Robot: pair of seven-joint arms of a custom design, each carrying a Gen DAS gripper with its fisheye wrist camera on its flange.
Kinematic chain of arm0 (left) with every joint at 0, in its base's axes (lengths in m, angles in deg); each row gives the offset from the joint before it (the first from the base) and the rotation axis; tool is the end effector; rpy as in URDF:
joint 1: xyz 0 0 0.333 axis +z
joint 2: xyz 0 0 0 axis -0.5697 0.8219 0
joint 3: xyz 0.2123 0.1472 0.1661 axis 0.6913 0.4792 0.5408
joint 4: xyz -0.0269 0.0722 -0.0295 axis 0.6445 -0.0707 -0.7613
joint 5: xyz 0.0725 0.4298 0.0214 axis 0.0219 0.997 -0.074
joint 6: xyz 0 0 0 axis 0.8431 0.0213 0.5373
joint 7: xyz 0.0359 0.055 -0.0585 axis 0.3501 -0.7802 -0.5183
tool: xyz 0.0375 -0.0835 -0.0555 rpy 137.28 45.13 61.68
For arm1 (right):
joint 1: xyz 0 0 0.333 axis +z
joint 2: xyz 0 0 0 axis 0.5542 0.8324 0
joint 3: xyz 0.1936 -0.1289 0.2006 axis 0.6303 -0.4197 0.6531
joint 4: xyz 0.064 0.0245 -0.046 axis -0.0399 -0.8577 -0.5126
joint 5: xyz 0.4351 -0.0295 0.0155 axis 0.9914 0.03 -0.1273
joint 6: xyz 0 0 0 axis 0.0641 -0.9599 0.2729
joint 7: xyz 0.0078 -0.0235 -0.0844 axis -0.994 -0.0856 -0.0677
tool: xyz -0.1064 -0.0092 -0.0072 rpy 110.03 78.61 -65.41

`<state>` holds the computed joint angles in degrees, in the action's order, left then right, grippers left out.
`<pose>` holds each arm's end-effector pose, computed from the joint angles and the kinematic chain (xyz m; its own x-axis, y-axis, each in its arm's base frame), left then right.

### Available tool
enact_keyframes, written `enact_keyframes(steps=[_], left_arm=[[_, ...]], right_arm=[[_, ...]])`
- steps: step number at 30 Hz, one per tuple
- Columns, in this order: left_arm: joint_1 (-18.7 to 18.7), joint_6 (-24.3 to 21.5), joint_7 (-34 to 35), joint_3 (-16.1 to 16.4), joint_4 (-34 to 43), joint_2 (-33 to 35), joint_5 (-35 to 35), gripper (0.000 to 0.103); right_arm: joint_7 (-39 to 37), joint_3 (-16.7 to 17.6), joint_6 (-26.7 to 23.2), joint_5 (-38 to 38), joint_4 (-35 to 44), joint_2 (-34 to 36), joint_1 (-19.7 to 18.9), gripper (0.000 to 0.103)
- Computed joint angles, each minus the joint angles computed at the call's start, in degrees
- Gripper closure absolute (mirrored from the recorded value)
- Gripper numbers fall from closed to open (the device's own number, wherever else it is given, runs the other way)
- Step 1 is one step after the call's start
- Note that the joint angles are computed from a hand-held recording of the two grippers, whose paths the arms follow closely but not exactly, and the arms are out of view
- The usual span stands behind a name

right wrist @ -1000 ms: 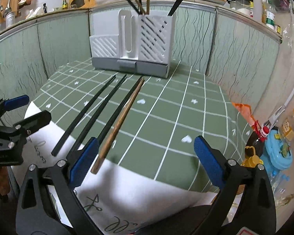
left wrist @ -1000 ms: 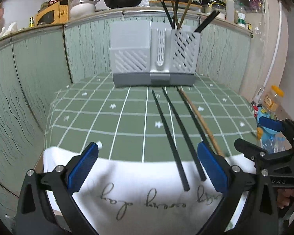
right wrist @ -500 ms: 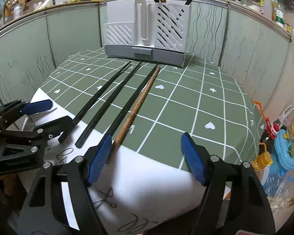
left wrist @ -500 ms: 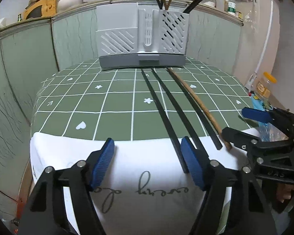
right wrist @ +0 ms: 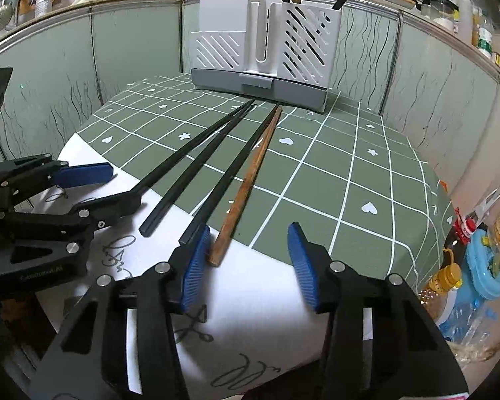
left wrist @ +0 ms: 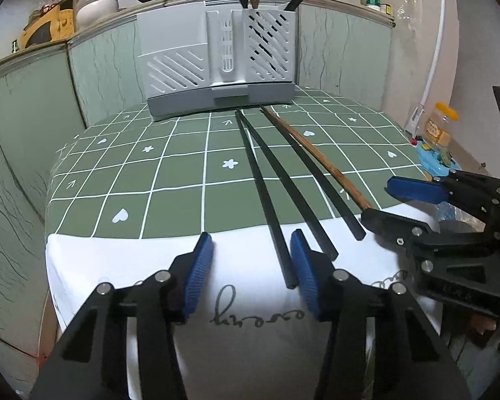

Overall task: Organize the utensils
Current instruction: 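Close the left gripper on a black chopstick while the right gripper grasps the wooden chopstick, then lift and carry the black chopstick toward the holder while the right gripper carries the wooden one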

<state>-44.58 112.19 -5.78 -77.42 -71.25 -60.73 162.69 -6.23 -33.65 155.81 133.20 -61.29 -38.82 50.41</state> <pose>0.4926 -0.2405 0.3422 0.1667 -0.9855 -0.0306 -0.6377 -0.0840 -0.7657 0.5831 0.2097 0.3335 0.7055 -0.7076 0.0393 -0.4230 -0.4651 -0.7776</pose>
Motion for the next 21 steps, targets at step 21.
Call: enact_keyframes(steps=[21], left_arm=[[-0.98,-2.71,-10.07,-0.33,0.39,0.01,2.90,0.095]], right_arm=[[2.57,-0.20,-0.50,4.21,1.25,0.79,-0.02,0.097]])
